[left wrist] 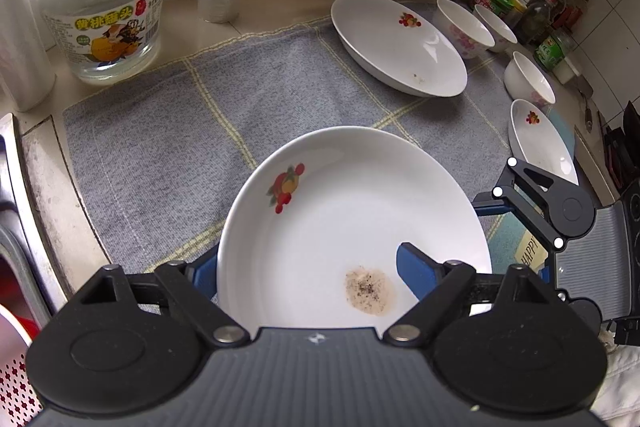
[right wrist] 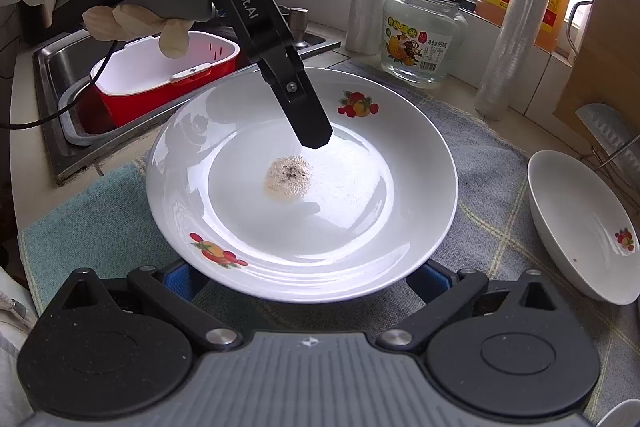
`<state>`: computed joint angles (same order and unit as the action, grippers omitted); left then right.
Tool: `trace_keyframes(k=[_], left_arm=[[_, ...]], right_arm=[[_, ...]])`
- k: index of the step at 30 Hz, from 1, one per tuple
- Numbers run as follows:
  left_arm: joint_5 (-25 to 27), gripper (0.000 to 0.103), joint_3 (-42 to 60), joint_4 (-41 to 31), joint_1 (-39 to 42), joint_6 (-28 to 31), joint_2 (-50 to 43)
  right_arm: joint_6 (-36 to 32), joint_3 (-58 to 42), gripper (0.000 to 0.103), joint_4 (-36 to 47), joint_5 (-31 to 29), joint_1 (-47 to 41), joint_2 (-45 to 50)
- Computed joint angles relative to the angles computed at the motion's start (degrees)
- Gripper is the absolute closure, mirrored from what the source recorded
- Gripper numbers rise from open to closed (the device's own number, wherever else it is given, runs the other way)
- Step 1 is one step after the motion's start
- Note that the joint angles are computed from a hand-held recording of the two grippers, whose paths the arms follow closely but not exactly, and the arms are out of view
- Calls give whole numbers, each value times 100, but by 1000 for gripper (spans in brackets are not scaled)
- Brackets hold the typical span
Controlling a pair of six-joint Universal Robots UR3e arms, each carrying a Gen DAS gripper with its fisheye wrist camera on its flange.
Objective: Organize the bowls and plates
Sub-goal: 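Lift the stained plate with the left tool and carry it toward the sink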
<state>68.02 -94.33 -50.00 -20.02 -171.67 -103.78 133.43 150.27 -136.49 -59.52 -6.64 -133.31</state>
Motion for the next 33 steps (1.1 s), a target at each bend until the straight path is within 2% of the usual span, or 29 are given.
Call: trace_keyframes(k=[7,18,24,28,33], left_arm=[[-136,16,-48,68,221,205,-81],[-264,16,-87,255,370,303,-277],[-191,16,-485,852,362,94,-267],[30,15,-801,1277,263,-4,-86],[594,13,-1404,1994,5,-450,357]], right_arm=[[505,-178,0,-1202,-345,528,1183],[860,-319,0,-1823,-667,867,1873],[1060,-309,0,-2195,-818,1032,2172],[1065,-281,0,-2044,-844,1002,1996],[865,-194,0,-1280,-752,658,1205]])
